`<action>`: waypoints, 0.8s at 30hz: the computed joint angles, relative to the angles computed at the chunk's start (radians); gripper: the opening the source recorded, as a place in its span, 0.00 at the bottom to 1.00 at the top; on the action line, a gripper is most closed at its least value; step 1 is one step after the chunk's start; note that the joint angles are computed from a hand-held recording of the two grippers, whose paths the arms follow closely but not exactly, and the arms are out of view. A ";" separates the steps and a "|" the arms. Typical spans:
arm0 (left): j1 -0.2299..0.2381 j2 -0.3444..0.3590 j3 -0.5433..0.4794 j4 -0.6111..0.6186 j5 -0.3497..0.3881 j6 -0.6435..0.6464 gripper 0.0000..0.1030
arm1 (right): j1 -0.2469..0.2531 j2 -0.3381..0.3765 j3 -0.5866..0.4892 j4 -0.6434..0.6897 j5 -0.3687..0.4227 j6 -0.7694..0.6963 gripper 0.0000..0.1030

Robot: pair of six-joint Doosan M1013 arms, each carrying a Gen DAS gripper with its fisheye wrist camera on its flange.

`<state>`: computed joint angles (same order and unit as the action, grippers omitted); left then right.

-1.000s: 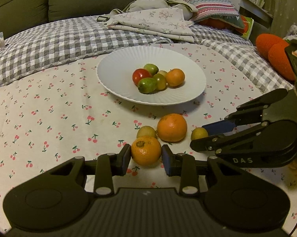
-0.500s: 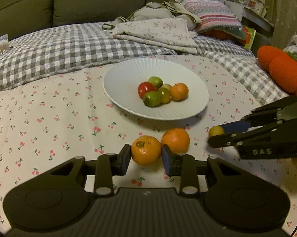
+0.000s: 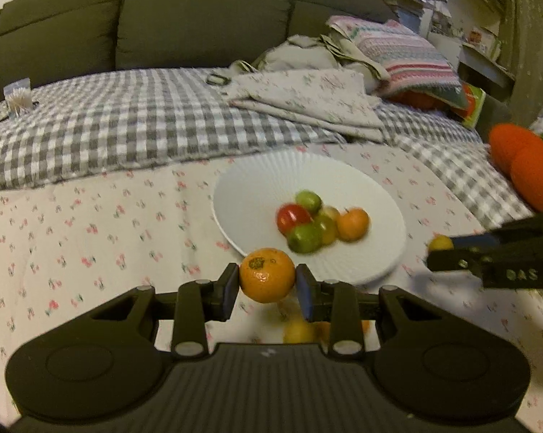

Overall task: Organize fruits
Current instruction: 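Carry mandarin and yellow fruit over the white plate and open both grippers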

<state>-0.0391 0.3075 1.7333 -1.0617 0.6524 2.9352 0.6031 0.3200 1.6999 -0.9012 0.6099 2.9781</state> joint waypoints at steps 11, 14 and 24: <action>-0.022 0.044 -0.042 -0.061 -0.047 0.043 0.31 | -0.008 0.027 -0.020 -0.067 0.014 0.092 0.24; -0.028 0.056 -0.056 -0.077 -0.052 0.048 0.31 | -0.009 0.036 -0.026 -0.071 0.006 0.088 0.24; -0.037 0.089 -0.076 -0.073 -0.044 0.020 0.31 | -0.014 0.070 -0.054 -0.105 -0.009 0.073 0.24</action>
<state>-0.0765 0.3967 1.6574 -1.1349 0.6088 2.9554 0.5895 0.3895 1.6462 -1.0062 0.6005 3.0510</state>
